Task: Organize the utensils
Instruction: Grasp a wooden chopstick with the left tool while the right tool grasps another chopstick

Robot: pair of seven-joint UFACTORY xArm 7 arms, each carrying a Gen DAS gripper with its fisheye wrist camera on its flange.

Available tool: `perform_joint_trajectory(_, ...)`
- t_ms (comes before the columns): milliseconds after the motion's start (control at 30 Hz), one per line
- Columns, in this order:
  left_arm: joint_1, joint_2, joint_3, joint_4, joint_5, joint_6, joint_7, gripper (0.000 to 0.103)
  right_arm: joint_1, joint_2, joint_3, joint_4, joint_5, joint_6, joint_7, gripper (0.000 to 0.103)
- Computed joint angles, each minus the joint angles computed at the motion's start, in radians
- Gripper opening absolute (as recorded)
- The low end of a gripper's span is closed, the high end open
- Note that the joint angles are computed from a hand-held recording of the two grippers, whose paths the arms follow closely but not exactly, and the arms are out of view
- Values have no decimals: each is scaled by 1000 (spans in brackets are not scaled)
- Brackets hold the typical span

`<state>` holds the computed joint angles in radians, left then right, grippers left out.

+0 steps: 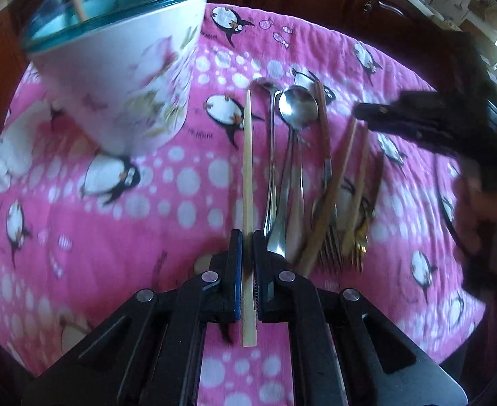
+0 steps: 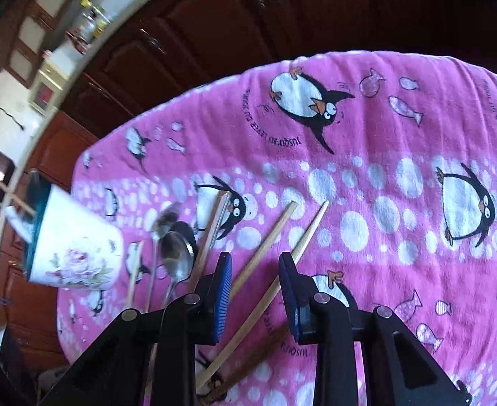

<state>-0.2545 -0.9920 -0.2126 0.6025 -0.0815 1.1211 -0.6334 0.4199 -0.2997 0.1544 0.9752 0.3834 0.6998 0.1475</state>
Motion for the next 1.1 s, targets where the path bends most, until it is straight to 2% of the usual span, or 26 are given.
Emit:
perform_joint_trajectory(100, -19, -51, 0, -10, -20, 38, -13, 5, -29, 42, 41, 65, -115, 54, 98, 28)
perform_joint_trajectory(233, -36, -105, -5, -15, -42, 89, -21, 5, -23, 105, 49, 112, -154, 68, 118, 28)
perform_joint_trajectory(267, -37, -118, -5, -17, -42, 102, -21, 5, -20, 105, 53, 104, -168, 36, 114, 17)
perform_joint_trajectory(300, -39, -133, -8, -18, -44, 119, -23, 5, -16, 105, 53, 99, -175, 21, 104, 13)
perform_joint_trajectory(333, -42, -159, -5, -18, -45, 146, -23, 5, -16, 103, 54, 92, -153, 5, 83, 13)
perform_joint_trajectory(400, -43, -177, -6, -20, -56, 167, -24, 5, 39, 81, -4, 56, -13, -43, -24, 12)
perform_joint_trajectory(467, -46, -210, -8, -23, -56, 197, -16, 5, 40, 53, -5, 33, 61, -58, -84, 11)
perform_joint_trajectory(533, -48, -255, -11, -25, -56, 233, -12, 5, 71, 9, -36, 14, 183, -52, -169, 10)
perform_joint_trajectory(633, -38, -289, 2, -32, -58, 247, 7, 5, 91, -58, -63, -14, 271, -19, -242, 9)
perform_joint_trajectory(733, -17, -299, 11, -32, -50, 250, 27, 5, 85, -108, -66, -31, 284, 19, -258, 9)
perform_joint_trajectory(767, -11, -293, 19, -31, -50, 247, 36, 9, 83, -119, -67, -35, 286, 28, -259, 9)
perform_joint_trajectory(867, 19, -269, 38, -27, -48, 209, 54, 32, 83, -157, -61, -70, 291, 36, -254, 9)
perform_joint_trajectory(1100, 88, -80, 31, 14, 20, 86, 105, 33, 86, -224, -85, -122, 317, 61, -260, 9)
